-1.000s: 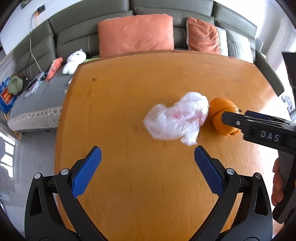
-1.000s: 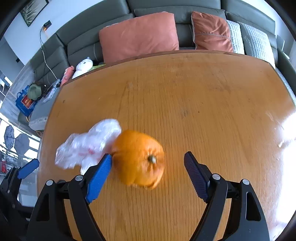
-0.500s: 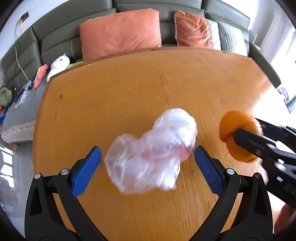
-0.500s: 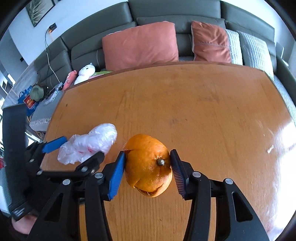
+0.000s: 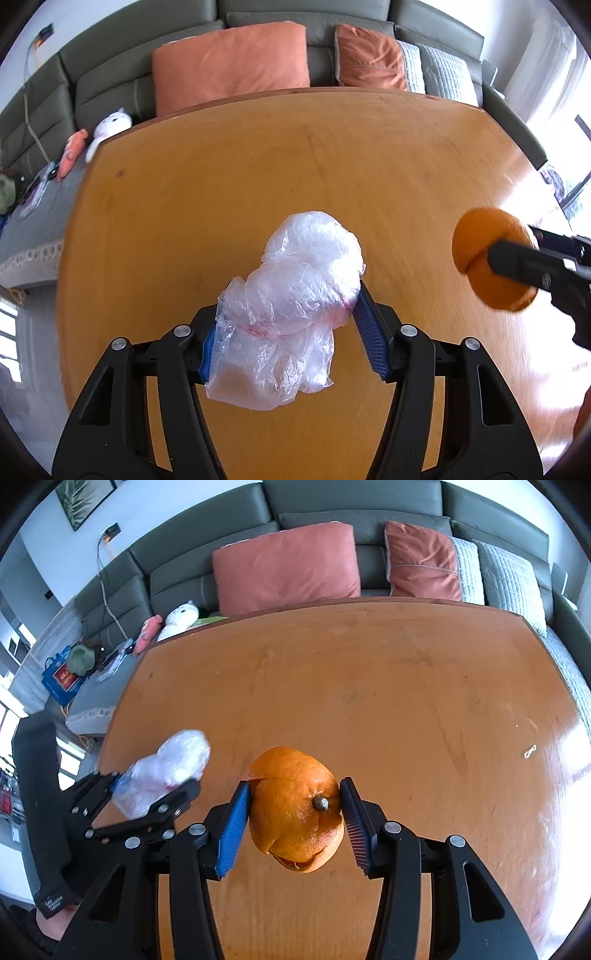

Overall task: Collect trash
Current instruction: 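Carry the orange and plastic bag to the black bin and open both tools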

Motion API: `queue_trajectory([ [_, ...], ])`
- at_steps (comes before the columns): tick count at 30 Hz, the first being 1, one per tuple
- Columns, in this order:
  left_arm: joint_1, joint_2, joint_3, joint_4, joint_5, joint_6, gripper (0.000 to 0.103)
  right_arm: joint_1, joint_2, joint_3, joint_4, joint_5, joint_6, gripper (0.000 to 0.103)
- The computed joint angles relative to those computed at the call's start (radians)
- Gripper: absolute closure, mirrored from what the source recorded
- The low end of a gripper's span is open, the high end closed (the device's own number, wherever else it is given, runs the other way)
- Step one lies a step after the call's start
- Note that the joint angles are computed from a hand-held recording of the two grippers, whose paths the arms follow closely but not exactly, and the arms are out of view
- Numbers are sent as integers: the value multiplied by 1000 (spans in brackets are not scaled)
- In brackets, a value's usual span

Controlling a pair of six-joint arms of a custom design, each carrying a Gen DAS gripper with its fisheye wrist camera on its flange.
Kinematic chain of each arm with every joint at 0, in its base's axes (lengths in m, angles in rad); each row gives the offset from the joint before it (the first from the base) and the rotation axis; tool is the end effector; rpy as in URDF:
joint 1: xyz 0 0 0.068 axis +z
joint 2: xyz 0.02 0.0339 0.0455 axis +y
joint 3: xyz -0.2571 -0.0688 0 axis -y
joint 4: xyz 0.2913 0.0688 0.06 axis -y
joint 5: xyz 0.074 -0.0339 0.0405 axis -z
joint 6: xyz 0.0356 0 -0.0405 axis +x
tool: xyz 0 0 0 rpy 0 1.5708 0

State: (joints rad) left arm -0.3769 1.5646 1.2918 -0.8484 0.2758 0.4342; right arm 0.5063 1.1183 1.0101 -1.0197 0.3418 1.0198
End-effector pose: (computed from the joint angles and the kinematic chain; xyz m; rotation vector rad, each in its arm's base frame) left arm 0.3332 -0.1423 0.2524 1.1288 2.4147 -0.3521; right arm 0.2242 0.1107 0.2758 0.7548 2.4789 0.0799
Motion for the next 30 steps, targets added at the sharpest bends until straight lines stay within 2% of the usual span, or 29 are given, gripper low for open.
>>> queue_trajectory([
  [3, 79, -101, -76, -28, 30, 41, 43, 81, 26, 34, -27, 25, 51, 52],
  [10, 296, -249, -162, -131, 115, 156, 43, 289, 141, 157, -81, 74, 174, 52],
  [16, 523, -303, -163, -234, 197, 288, 43, 454, 310, 329, -93, 107, 227, 52],
  [25, 888, -222, -92, -351, 281, 502, 43, 576, 612, 640, -74, 71, 163, 52],
  [30, 1057, -106, -2, -365, 285, 571, 43, 600, 855, 933, -92, 14, 62, 52],
])
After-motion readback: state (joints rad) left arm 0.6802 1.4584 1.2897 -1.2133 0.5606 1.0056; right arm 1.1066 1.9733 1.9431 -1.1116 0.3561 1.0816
